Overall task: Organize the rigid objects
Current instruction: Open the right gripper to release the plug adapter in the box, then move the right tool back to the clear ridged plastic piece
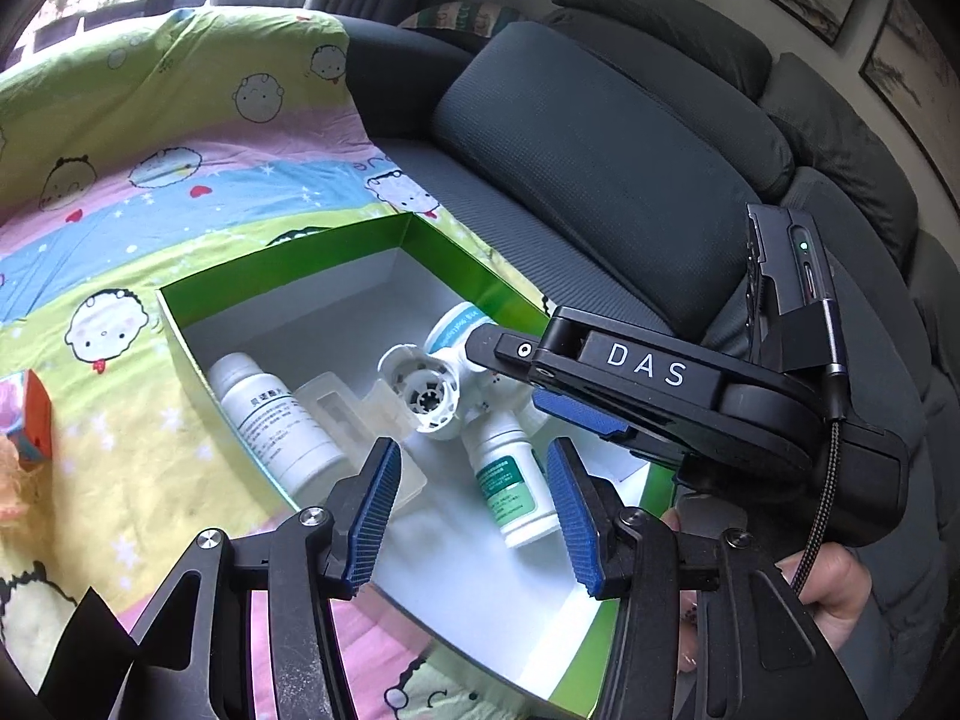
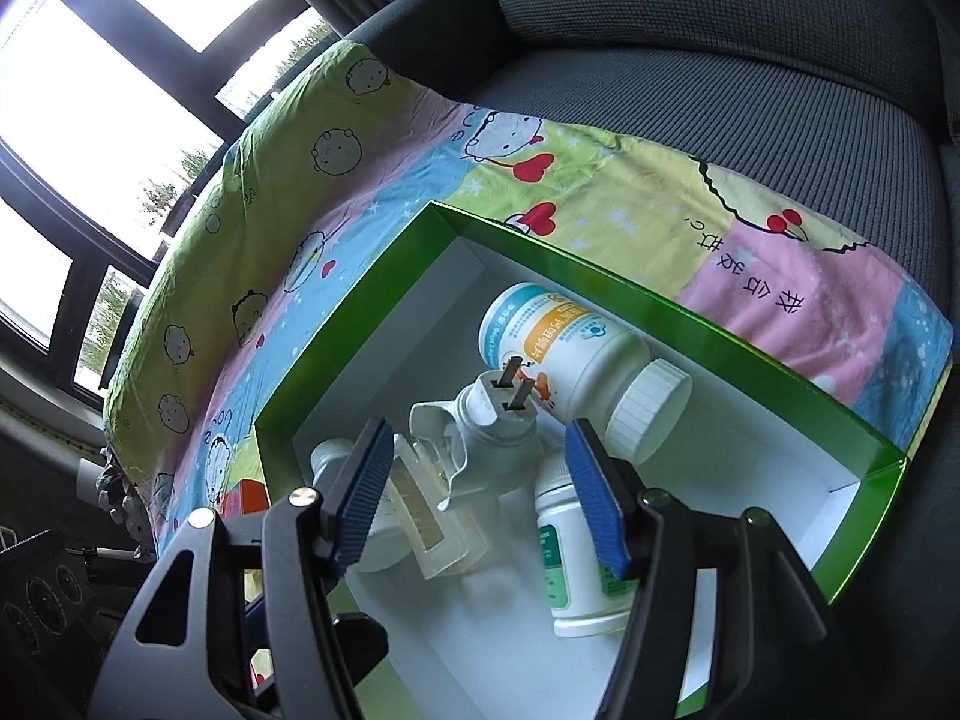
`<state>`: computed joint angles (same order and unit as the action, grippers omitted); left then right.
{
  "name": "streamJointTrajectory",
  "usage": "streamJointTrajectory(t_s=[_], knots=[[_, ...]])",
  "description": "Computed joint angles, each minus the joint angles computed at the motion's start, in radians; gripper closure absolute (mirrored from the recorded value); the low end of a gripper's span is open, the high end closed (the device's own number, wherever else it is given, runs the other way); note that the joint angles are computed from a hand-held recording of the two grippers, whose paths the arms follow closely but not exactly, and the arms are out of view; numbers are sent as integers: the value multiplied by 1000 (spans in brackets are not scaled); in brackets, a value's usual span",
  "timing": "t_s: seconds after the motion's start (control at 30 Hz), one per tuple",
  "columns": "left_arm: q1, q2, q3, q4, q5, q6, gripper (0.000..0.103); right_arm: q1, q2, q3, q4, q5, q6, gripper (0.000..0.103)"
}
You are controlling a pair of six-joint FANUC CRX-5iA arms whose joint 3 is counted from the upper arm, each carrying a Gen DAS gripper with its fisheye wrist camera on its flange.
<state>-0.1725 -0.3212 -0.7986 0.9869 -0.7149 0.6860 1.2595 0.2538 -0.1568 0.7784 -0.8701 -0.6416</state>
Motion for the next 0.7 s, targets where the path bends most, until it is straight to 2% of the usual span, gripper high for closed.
streamJointTrajectory(t_s=[0.07,0.23,0.37,0.43,0.5,0.7], knots=[[19,-22,-15,13,-9,-10,53,2,6,9,6,-8,4,39],[68,-83,-53,37,-25,-18,43,12,31,51,6,-58,31,34],[129,-149,-97,66,-47,-38,37,22,58,89,24,-106,53,25],[173,-188,-121,67,-61,-44,30,24,71,107,24,-117,69,24],[225,-226,-143,62,-78,-49,26,23,83,122,26,-118,82,18],[445,-319,-176,-47,-152,-23,22,31,139,196,34,-178,150,13]])
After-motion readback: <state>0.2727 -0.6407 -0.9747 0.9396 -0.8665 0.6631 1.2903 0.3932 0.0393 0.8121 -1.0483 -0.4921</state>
